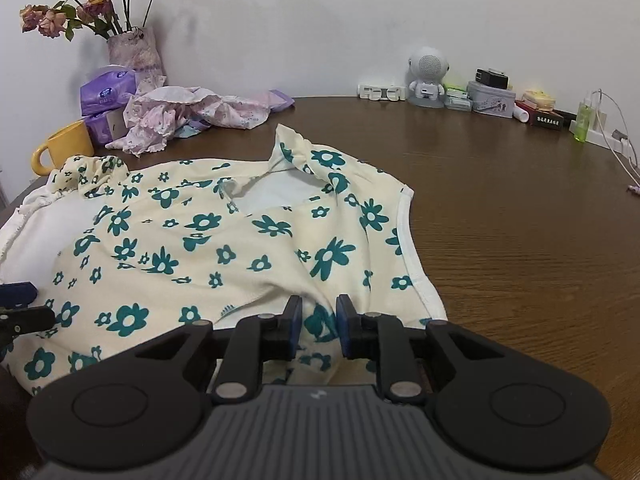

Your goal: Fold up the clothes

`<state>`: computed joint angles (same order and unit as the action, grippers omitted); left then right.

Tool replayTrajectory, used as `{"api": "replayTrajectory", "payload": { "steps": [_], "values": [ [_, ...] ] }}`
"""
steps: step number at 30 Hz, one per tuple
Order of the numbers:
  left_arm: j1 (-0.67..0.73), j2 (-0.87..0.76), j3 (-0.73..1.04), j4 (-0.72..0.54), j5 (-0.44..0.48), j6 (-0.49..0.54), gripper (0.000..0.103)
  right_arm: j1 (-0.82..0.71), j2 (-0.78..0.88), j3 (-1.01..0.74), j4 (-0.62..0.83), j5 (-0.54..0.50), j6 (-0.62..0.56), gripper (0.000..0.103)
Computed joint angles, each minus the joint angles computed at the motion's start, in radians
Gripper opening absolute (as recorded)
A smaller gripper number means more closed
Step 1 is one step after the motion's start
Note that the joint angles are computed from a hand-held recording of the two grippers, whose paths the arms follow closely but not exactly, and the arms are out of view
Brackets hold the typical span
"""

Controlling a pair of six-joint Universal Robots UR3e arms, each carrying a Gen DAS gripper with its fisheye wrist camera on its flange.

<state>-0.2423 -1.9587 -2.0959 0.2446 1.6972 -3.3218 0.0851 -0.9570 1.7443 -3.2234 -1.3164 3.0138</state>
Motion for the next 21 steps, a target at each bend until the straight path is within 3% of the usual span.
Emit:
{"api": "replayTrajectory", "payload": {
  "steps": [4,6,10,14,18,21],
  "values": [
    [0.041,0.053,-0.018,0.0,-0.032,0.013,0.05,-0.025,-0.041,0.037,-0.03,0.074,0.03,0.019],
    [0.079,0.093,-0.015,-0.017,-0.067,0.038,0.058,-0.035,-0.067,0.04,-0.031,0.114,0.028,0.02],
    [0.182,0.156,0.065,-0.162,-0.189,0.067,0.059,-0.025,-0.074,-0.055,0.044,0.162,0.018,0.031],
    [0.257,0.126,0.234,-0.356,-0.291,0.074,0.06,0.037,-0.007,-0.253,0.158,0.124,-0.001,0.031],
    [0.286,0.02,0.415,-0.492,-0.284,0.039,0.06,0.094,0.118,-0.532,0.333,0.094,-0.024,0.034],
    [0.334,-0.029,0.47,-0.52,-0.311,0.002,0.06,0.131,0.242,-0.788,0.491,0.024,-0.037,0.034]
  ]
}}
